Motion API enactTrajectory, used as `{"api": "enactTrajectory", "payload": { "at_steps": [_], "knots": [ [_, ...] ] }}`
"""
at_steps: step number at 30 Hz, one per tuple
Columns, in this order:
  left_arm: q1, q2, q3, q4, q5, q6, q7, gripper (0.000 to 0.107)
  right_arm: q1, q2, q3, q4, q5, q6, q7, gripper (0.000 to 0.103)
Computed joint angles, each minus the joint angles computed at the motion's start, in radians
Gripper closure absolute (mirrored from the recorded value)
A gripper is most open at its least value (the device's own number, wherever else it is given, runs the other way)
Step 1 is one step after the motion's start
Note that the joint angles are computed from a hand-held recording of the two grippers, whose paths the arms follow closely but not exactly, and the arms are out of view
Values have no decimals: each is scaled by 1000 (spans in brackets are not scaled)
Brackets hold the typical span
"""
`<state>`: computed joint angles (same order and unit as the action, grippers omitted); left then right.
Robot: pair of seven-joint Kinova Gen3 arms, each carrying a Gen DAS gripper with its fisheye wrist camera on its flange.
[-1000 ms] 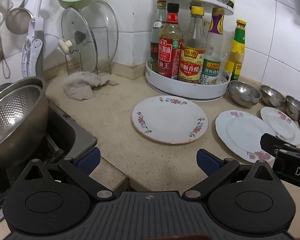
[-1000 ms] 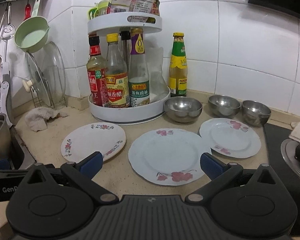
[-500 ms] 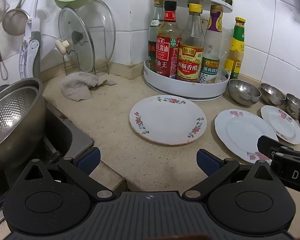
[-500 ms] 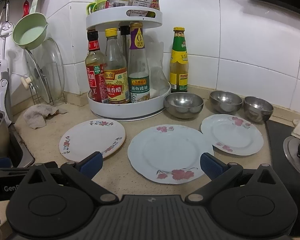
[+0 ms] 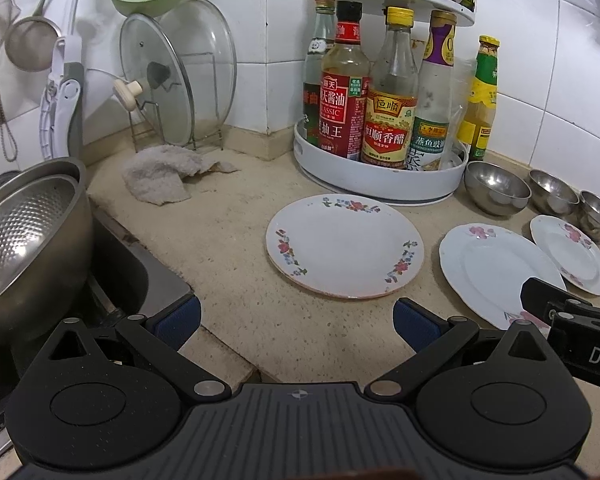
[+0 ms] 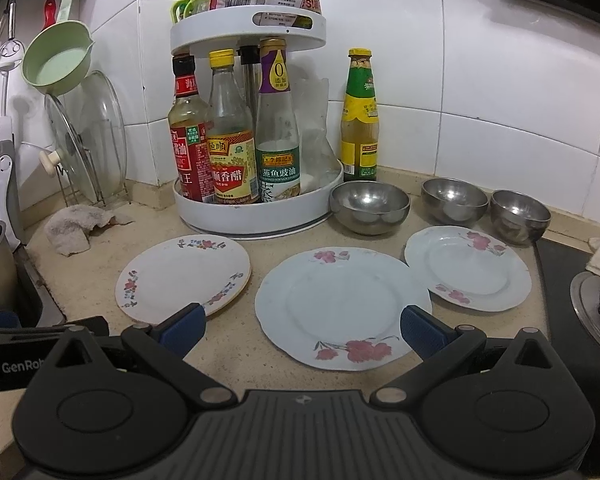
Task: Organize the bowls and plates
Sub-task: 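Move both tools toward the plates on the counter, then bring the right gripper to the edge of the floral-rim white plate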
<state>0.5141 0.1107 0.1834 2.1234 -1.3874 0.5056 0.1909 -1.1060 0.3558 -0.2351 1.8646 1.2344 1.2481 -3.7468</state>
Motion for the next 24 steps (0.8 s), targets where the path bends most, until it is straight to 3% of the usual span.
{"api": "enactTrajectory", "payload": {
  "at_steps": [11, 24],
  "knots": [
    [-7, 48, -27, -49, 12, -3, -20, 4, 53, 10, 22, -15, 29, -87, 57, 1],
    [35, 152, -99, -186, 90, 43, -83, 4, 174, 15, 70, -25, 99, -287, 146, 1]
  ]
}}
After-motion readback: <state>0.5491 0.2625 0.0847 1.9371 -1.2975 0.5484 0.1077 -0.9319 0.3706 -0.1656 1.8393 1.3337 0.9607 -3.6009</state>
